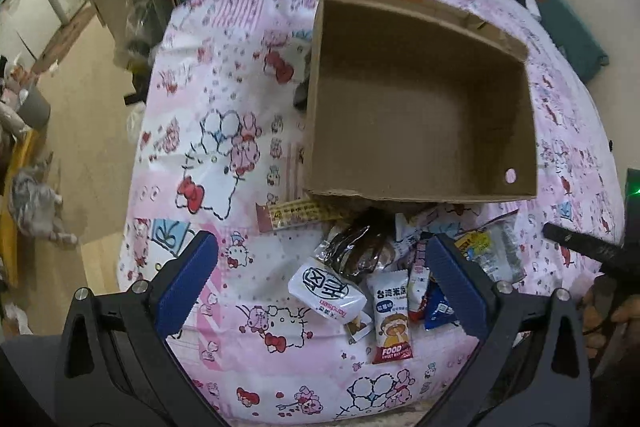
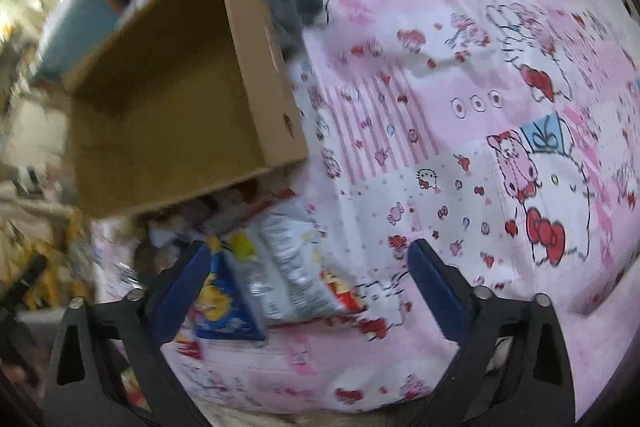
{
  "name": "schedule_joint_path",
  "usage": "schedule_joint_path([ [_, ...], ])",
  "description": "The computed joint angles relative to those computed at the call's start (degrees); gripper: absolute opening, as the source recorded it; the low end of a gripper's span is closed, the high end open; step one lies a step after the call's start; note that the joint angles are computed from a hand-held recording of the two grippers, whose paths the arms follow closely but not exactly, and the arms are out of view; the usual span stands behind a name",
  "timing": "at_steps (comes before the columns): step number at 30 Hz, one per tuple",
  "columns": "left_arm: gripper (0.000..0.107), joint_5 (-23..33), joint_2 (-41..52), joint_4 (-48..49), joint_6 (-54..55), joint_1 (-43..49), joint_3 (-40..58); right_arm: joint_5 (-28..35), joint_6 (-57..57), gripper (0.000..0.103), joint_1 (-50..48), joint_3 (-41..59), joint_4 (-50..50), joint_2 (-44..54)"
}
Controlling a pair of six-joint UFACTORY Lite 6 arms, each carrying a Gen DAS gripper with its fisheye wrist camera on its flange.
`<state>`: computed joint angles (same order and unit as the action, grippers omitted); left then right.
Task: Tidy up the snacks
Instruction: 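Grasp the silver chip bag with the right gripper while the left grasps the dark sausage packet, then carry both packets into the box and open both grippers to drop them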
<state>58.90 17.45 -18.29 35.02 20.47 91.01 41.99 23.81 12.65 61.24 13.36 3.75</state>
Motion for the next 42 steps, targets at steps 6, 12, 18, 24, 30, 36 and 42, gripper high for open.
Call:
schedule_joint_path([
  [6, 0.102, -1.0, 2.99, 2.89, -1.15, -0.98, -1.28, 2.34, -3.76, 0.094, 7.19, 7.72, -2.77, 13.27],
  [12, 0.102, -1.19, 6.08, 6.59, -3.09, -1.67, -0.47, 3.99, -1.0, 0.086, 12.39, 11.94, -8.88, 20.63],
  [18, 0.102, -1.38, 8.12, 8.61, -4.28, -2.48, -0.11, 2.69, -4.1, 0.046, 12.19, 8.78, -7.57, 17.93],
  [24, 0.102, -2.5, 7.25, 10.4, -2.61, -5.5, -3.05, 3.29, -6.91, 0.035, 8.45, 1.01, -2.03, 4.0],
  [30, 0.102, -3.77, 8.85, 17.1, -0.45, -12.77, -5.17, 2.44, -10.92, 0.034, 1.19, -7.94, 9.14, -17.98],
  [36, 0.102, -4.39, 14.88, 23.77, -1.01, -18.17, -4.76, 2.37, -15.2, 0.034, -4.47, -12.5, 15.36, -23.46],
  [42, 0.102, -7.14, 18.82, 27.63, -2.67, -19.59, -4.02, -0.21, -17.02, 0.034, -3.77, -12.44, 16.77, -20.58],
])
